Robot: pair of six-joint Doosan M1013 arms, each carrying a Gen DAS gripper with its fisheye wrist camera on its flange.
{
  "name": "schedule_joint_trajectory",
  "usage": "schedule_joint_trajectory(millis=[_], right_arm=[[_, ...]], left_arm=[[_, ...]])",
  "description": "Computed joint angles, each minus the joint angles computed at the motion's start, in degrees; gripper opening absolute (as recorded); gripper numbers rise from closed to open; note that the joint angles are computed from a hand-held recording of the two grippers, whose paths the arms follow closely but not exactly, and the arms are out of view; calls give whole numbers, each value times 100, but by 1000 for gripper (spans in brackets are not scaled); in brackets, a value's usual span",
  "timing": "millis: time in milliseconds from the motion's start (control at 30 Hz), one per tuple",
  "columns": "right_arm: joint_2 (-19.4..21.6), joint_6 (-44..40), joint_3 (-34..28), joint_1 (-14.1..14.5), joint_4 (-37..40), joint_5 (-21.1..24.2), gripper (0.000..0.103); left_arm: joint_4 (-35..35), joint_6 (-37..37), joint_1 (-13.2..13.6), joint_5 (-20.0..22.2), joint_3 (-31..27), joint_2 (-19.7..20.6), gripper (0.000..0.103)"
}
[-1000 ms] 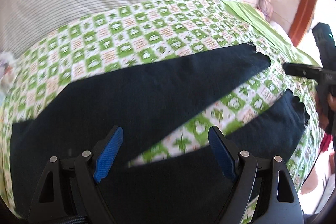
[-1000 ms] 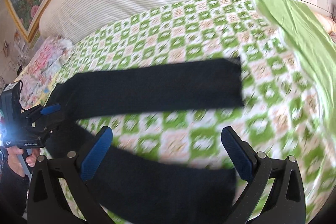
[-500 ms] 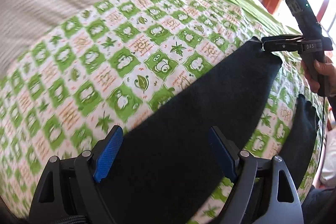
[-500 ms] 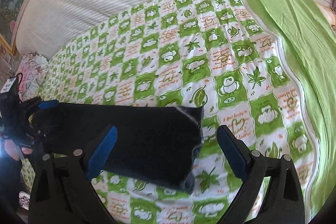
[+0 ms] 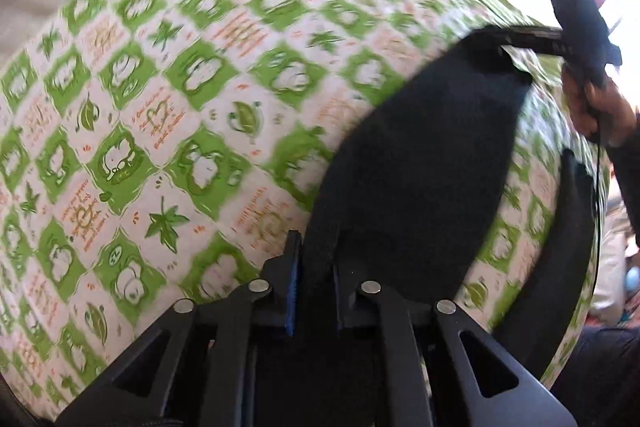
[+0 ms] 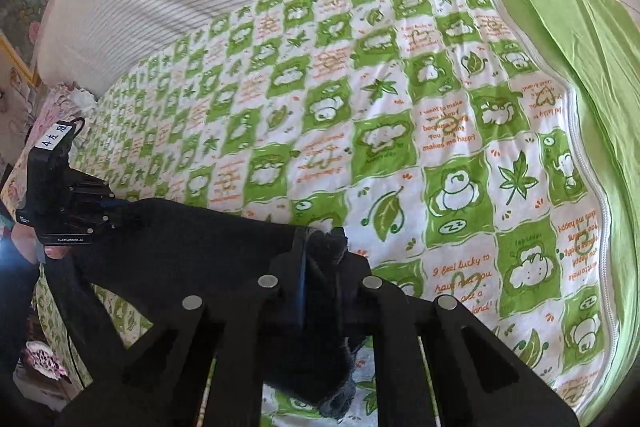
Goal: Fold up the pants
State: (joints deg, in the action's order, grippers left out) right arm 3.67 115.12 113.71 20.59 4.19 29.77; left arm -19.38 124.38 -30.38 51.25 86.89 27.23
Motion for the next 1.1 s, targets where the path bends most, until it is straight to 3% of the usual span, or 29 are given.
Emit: schedule_joint_trajectory(millis=[367, 700, 1100], right_arm=[[-675, 350, 395, 224, -411, -402, 11], [-1309, -117, 997, 511, 201, -1059, 11], [-1735, 222, 1545, 1065, 153, -1445, 11]], left_arm=[[-787, 227, -90, -489, 945, -971, 9], [-1218, 357, -204, -851, 1792, -1654, 9], [-1677, 511, -264, -1182, 2516, -2092, 9]])
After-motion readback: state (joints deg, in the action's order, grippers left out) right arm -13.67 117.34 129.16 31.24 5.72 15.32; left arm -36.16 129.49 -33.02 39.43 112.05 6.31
